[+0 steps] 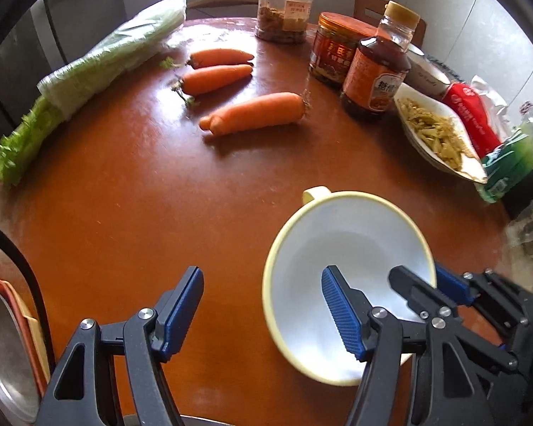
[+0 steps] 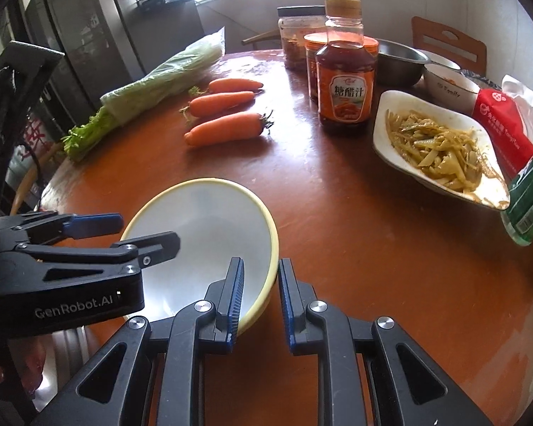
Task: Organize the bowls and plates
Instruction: 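Grasp the rim of the yellow handled bowl with the right gripper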
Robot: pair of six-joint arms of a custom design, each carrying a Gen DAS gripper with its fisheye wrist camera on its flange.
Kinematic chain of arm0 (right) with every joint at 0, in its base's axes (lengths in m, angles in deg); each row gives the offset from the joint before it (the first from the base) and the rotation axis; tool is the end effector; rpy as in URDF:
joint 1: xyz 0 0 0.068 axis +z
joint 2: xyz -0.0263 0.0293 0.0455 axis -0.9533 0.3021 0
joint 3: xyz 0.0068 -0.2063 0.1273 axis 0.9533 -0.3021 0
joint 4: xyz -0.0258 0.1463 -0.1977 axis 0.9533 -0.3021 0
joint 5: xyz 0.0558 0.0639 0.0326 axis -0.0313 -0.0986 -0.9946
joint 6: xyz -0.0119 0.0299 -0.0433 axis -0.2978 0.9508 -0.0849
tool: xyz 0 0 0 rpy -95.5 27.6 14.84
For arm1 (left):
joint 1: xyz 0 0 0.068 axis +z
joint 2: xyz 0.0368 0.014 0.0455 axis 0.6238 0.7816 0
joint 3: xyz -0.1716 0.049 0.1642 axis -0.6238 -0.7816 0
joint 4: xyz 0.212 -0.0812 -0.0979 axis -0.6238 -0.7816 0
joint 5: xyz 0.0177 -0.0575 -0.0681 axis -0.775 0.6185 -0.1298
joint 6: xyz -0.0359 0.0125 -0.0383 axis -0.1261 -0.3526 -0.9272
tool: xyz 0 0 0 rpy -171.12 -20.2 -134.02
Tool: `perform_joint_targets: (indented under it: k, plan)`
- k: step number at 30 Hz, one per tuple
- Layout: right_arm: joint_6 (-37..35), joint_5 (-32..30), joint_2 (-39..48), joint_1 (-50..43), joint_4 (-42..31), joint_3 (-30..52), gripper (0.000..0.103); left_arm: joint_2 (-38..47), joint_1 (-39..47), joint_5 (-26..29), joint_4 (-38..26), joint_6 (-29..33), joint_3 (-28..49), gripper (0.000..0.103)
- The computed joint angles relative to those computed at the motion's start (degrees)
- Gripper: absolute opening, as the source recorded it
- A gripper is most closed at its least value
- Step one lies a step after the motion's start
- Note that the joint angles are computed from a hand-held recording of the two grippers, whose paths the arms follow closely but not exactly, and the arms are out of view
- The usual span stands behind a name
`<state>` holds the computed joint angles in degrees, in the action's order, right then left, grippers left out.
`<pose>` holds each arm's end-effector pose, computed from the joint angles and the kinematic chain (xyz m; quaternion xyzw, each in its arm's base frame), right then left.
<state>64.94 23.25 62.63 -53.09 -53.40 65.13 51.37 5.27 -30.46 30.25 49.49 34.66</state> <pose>0.2272 0.0873 0.0619 -0.1946 0.9339 0.1413 0.2646 0.2236 -0.1397 0.0868 -0.0557 0.9783 -0.0383 0.1960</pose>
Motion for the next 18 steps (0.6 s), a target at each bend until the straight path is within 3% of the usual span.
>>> perform_joint_targets:
  k: [10, 18]
  plan:
    - [4.10, 3.39, -4.33, 3.21, 0.82, -4.47, 0.022, -2.34, 1.28, 1.61, 2.87, 2.21, -4.34, 0.065]
    - [9.31, 4.96, -7.60, 4.18, 1.28, -7.05, 0.022, -0.40, 0.30, 4.44, 4.73, 3.27, -4.40, 0.047]
